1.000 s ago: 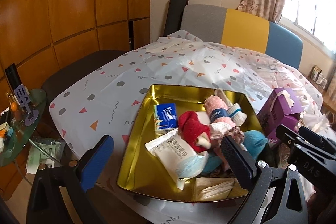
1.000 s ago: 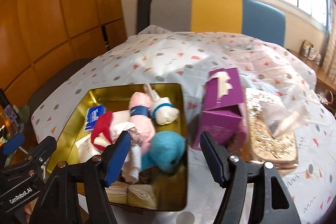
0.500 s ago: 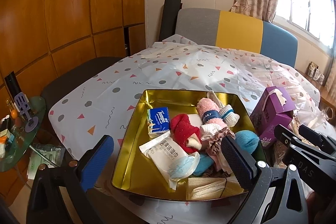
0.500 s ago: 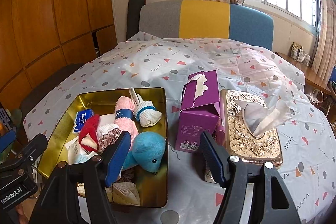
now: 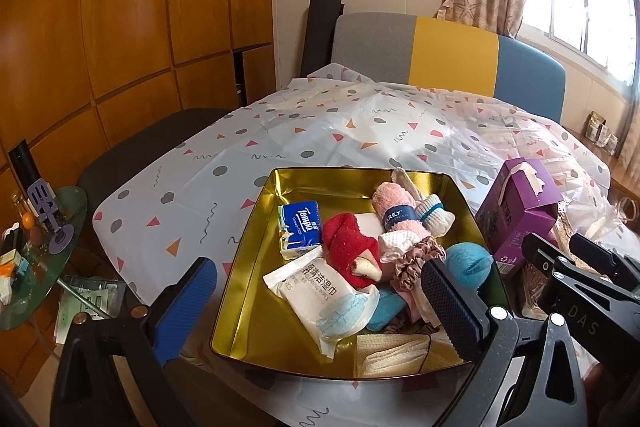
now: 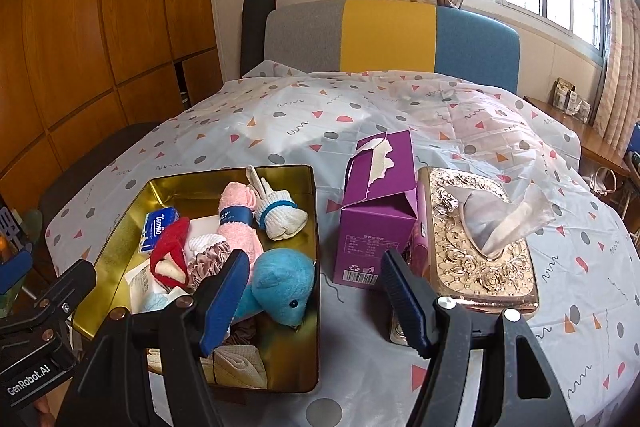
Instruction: Organize soft objects
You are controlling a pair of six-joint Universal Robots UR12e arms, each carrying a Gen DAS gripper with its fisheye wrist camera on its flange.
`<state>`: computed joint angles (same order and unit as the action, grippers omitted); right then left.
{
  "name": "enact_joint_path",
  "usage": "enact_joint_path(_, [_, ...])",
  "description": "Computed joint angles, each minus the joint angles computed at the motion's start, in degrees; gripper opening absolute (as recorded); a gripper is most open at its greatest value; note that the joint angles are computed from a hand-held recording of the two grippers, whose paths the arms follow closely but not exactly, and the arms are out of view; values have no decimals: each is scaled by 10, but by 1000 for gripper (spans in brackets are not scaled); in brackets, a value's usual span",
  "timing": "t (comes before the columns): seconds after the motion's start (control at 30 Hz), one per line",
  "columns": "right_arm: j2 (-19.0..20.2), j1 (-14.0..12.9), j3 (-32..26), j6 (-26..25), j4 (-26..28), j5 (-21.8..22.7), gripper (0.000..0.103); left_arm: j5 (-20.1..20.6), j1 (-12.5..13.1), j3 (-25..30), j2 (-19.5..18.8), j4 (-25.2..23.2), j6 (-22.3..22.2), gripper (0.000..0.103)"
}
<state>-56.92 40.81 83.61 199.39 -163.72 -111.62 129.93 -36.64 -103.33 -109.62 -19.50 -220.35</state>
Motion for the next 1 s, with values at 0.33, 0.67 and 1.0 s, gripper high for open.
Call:
enact_joint_path(0.33, [0, -1, 1, 5, 1, -2, 69, -1, -1, 2, 0, -5, 4, 103])
enact_joint_path(0.67, [0, -1, 1, 7, 1, -3, 69, -6, 0, 2, 0, -6, 7, 103])
enact_joint_path(1.0, [0, 0, 1, 8, 1, -1, 69, -6, 0, 1, 0, -5, 8, 103])
